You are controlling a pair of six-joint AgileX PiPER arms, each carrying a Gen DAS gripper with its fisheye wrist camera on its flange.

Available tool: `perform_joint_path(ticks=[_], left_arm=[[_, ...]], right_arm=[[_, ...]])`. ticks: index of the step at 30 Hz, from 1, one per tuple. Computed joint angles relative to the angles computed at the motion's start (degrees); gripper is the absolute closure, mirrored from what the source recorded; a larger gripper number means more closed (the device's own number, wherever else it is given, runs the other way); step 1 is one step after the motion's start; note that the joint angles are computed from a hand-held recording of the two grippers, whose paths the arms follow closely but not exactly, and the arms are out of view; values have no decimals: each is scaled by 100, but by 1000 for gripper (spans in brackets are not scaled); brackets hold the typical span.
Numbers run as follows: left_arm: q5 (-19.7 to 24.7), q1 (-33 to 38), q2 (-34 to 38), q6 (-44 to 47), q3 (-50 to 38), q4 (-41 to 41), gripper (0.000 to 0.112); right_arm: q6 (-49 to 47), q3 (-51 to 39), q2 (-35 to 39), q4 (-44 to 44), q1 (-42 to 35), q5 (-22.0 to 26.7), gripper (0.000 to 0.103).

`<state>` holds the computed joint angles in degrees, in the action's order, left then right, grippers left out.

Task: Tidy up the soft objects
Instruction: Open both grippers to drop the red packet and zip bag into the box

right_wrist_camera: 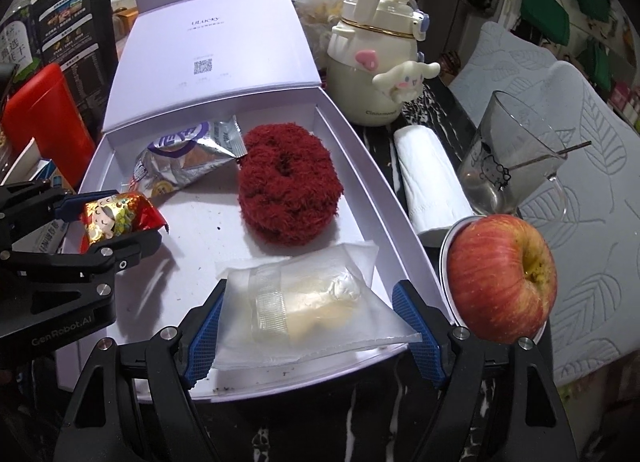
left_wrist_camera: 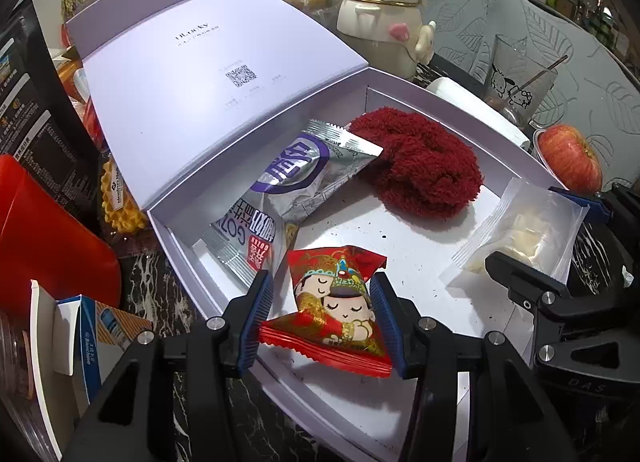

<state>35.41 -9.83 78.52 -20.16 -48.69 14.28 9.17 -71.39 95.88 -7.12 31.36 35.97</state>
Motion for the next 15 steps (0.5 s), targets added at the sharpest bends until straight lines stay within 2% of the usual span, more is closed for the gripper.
perform_joint_path(ticks=[3, 7, 15], left_arm=[[119, -40, 37, -95, -84, 109, 62], [399, -311, 79, -780, -218, 788, 60], [624, -206, -82, -661, -405, 657, 59]], right_arm=[[-20, -50, 23, 42, -6, 81, 22], [114, -91, 16, -46, -1, 175, 15], [-35, -167, -86, 216, -118, 351, 14]])
